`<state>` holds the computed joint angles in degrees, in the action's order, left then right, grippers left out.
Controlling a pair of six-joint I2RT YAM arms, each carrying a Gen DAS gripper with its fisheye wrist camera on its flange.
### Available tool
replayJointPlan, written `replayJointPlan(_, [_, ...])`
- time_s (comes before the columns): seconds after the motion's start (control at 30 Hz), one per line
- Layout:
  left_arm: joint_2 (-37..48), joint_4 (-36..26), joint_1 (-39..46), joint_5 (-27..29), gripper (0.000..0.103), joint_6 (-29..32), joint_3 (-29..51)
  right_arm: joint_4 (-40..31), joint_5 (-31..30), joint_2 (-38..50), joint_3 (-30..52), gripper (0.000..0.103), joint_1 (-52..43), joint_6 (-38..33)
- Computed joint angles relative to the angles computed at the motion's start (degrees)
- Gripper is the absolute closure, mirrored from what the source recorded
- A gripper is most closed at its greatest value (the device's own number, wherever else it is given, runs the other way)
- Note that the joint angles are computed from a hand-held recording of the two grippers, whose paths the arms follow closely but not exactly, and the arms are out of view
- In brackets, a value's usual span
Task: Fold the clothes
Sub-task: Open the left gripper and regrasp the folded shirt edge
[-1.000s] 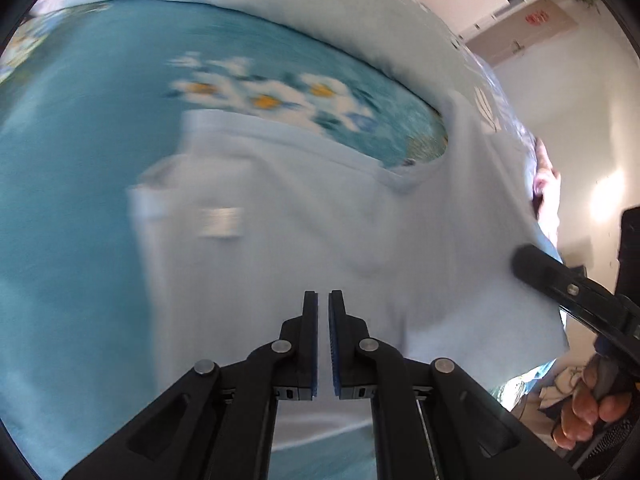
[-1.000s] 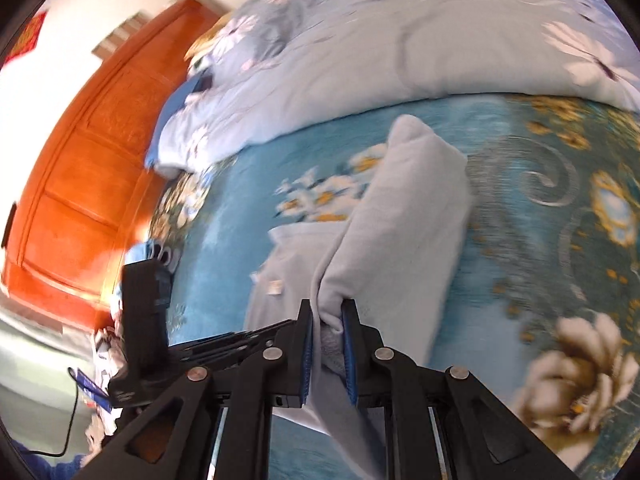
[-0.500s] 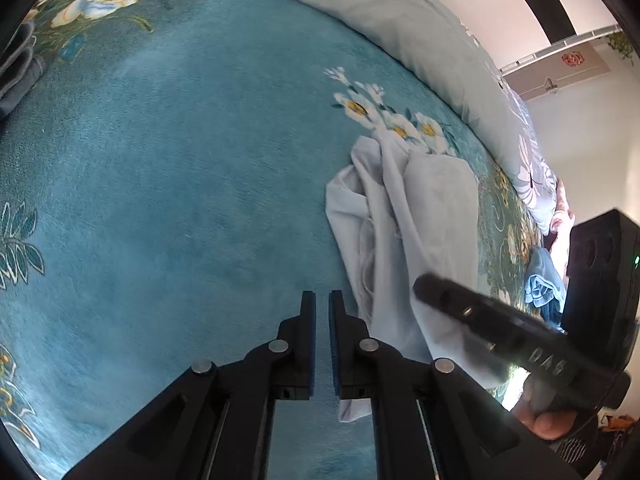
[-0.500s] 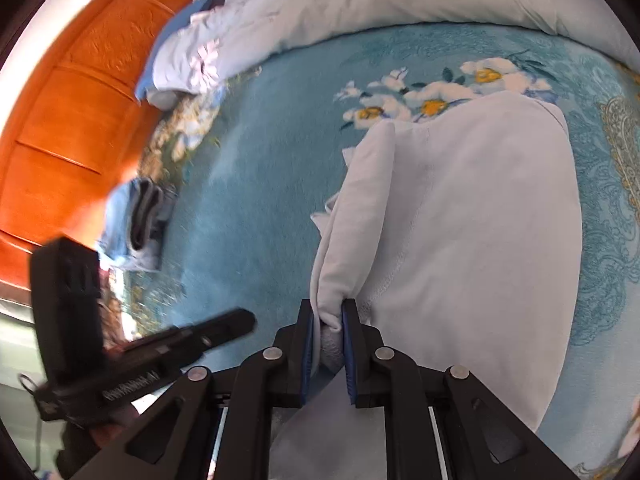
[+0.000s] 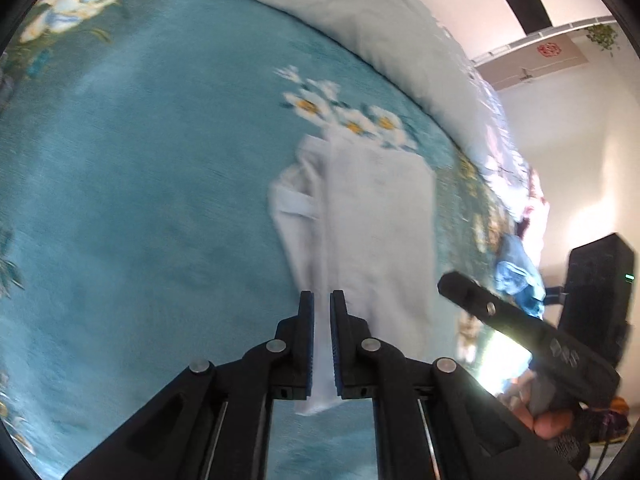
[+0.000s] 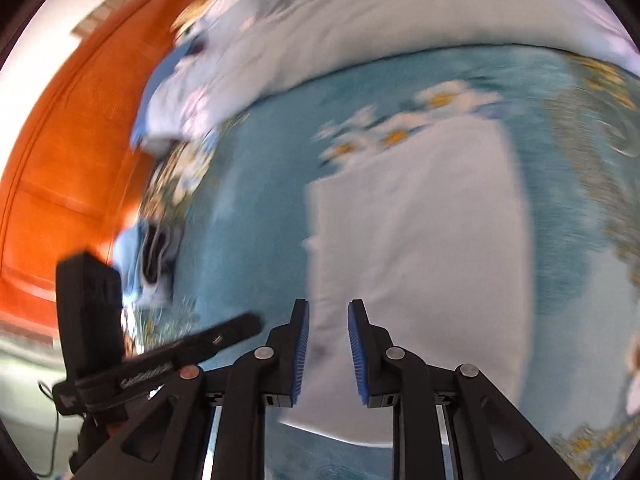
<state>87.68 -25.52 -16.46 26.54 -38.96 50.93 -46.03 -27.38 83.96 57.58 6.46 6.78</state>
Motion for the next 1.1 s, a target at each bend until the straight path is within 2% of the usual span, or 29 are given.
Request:
replayJointPlan(0.1, [0.2, 2.0, -3.8, 0.7, 0.092, -3.8, -0.1, -3.6, 0.8, -1.1, -0.7, 0.079, -7.1, -4.0])
replayJointPlan(0.17, [0.8, 2.2, -6.2, 0.5, 0.083, -5.2, 0.2, -5.6, 1.6, -1.4, -1.4, 0.078, -10.8, -6.9])
replayJointPlan(0.27, [3.1, -0.4, -9.2, -1.5, 0.075, -4.9, 2.2, -7.0, 1.9, -2.3, -3.4, 0.077, -14.3, -9.4])
replayJointPlan(0.37, [4.9, -0.3, -10.0, -1.8, 0.074, -6.1, 2.1, -7.5, 0.8, -3.0, -5.3, 0.077, -16.6, -10.2])
replayJointPlan(0.47, [5.1, 2.8, -10.3, -0.4, 0.074, -7.6, 1.0, -7.6, -0.6, -3.5, -7.3, 0.077, -17.8, -10.7])
replayJointPlan(0.57, [5.2, 6.4, -10.5, 1.1, 0.078, -9.3, -0.5, -7.3, -1.6, -3.5, -8.6, 0.077, -18.2, -11.2])
replayJointPlan(0.6, [5.1, 7.4, -10.5, 1.5, 0.085, -9.9, -1.0, -7.3, -1.8, -3.3, -8.7, 0.077, -18.5, -11.6])
replayJointPlan(0.63, [5.1, 7.8, -10.5, 1.7, 0.098, -10.3, -1.2, -7.4, -1.9, -3.2, -8.7, 0.077, -18.7, -11.8])
replayJointPlan(0.73, [4.3, 7.0, -10.6, 1.8, 0.098, -10.1, -1.0, -8.1, -2.0, -2.6, -8.1, 0.077, -19.5, -12.8])
replayJointPlan(0.87, [2.0, 2.4, -10.9, 0.7, 0.099, -8.3, -2.3, -9.4, -1.7, -2.7, -7.7, 0.077, -21.2, -15.2])
replayJointPlan(1.0, [1.4, 7.1, -9.4, 0.6, 0.098, -11.3, -9.6, -10.4, -1.2, -2.6, -9.3, 0.077, -22.1, -17.6])
replayJointPlan(1.1, [2.6, 9.2, -8.5, 1.1, 0.098, -10.5, -10.3, -10.3, -0.8, -2.8, -11.9, 0.077, -21.8, -19.1])
